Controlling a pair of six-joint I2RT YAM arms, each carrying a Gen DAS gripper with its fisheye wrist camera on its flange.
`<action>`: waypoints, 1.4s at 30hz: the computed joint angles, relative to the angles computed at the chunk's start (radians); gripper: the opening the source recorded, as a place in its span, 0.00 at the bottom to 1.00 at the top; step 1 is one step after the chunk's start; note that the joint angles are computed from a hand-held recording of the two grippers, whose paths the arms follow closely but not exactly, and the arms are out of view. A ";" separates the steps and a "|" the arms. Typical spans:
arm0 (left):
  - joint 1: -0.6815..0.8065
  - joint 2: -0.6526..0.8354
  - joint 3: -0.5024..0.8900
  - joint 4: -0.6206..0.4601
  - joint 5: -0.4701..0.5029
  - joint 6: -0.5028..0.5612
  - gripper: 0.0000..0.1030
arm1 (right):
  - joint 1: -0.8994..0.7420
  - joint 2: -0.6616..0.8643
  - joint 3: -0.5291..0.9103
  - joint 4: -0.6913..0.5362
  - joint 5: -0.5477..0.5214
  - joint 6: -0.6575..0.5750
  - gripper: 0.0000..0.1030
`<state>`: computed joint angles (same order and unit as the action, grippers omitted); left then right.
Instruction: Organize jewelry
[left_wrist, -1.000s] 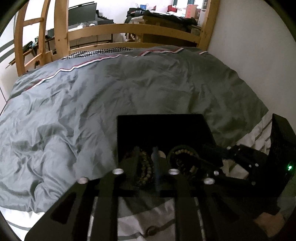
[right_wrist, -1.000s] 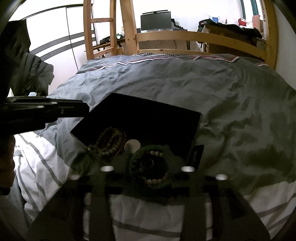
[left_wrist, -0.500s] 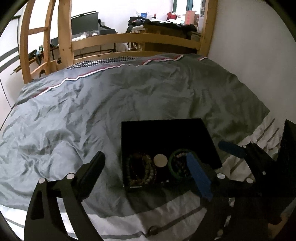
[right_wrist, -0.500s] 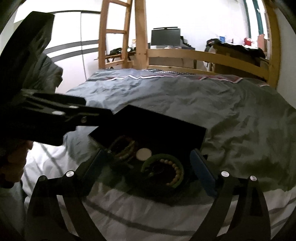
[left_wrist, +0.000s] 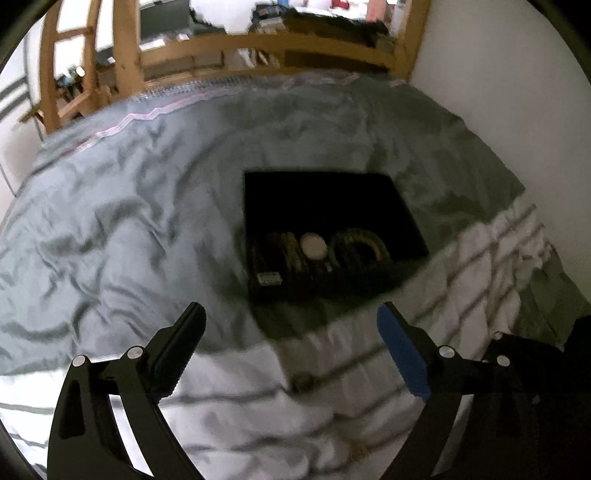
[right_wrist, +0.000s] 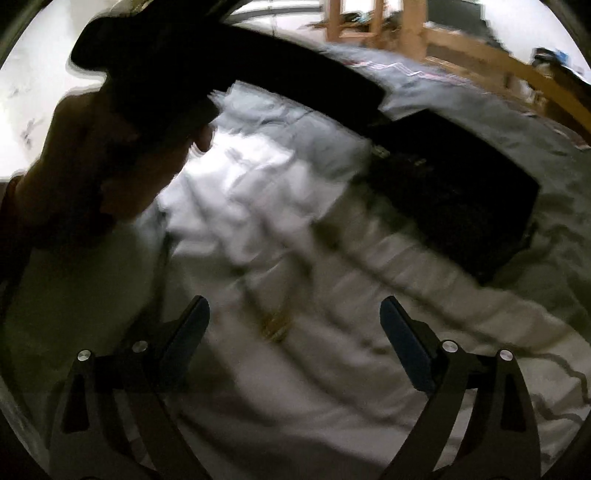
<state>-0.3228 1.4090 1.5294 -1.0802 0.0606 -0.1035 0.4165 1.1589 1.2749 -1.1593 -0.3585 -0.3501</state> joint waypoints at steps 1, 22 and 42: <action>0.003 0.003 -0.006 -0.014 0.019 0.005 0.89 | 0.019 -0.005 -0.011 -0.013 0.014 0.003 0.74; 0.009 0.116 -0.105 -0.119 0.037 0.013 0.23 | 0.086 0.100 -0.134 0.086 0.036 0.101 0.33; 0.266 0.028 -0.103 -0.089 0.346 -0.011 0.06 | -0.187 0.037 -0.096 0.047 -0.155 0.082 0.08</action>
